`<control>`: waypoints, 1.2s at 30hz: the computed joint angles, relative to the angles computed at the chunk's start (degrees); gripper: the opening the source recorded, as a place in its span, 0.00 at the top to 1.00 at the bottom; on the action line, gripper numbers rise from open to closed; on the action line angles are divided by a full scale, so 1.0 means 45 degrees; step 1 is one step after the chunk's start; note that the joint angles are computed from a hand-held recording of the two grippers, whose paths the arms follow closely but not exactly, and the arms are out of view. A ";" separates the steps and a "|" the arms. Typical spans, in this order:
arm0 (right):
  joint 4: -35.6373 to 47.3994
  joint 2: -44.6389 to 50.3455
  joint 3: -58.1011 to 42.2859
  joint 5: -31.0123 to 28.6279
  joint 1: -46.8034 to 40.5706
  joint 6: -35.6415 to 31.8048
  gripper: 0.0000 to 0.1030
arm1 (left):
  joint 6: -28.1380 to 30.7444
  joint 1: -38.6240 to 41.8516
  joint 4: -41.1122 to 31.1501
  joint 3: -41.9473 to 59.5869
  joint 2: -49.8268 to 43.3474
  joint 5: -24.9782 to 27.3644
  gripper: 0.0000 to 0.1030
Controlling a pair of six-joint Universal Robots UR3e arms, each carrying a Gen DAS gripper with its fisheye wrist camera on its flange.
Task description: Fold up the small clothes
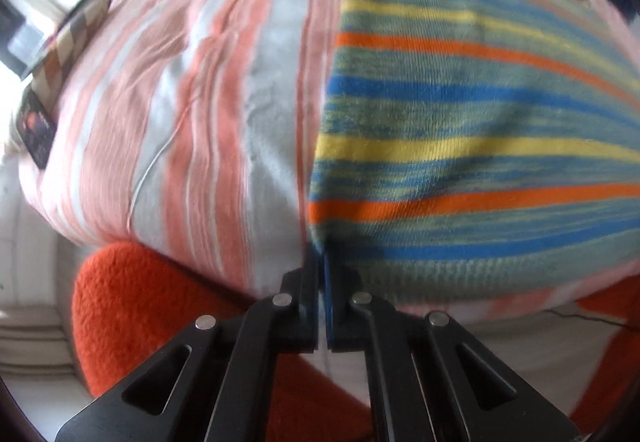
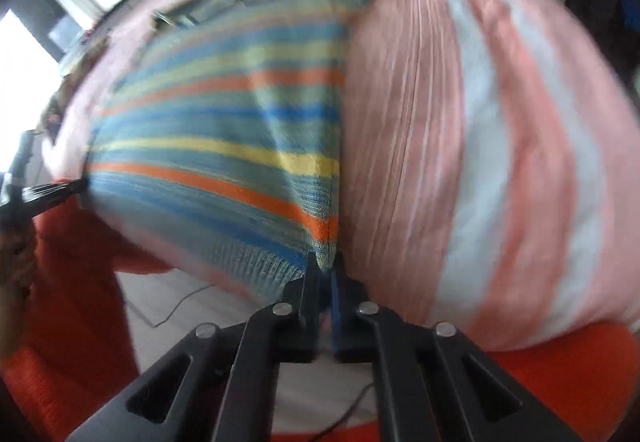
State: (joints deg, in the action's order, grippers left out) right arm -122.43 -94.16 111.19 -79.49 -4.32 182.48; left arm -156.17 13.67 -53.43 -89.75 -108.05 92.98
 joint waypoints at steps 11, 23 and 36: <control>-0.0850 -0.0078 0.0707 0.0131 -0.0429 -0.0009 0.96 | -0.0373 -0.0218 0.0342 -0.0541 0.0293 0.0139 0.97; 0.1814 -0.2271 -0.0057 -0.2240 0.0252 0.0131 0.40 | 0.0890 0.2738 -0.1077 -0.2408 0.4509 -0.3157 0.15; -0.0185 -0.0388 -0.2792 -0.4390 0.1888 0.0109 0.30 | -0.1577 0.2238 0.3521 -0.1494 0.1637 -0.3907 0.02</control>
State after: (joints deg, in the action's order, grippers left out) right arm -123.26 -95.90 98.62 -99.25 4.17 182.97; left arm -163.26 23.74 -37.58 -96.48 -100.68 75.40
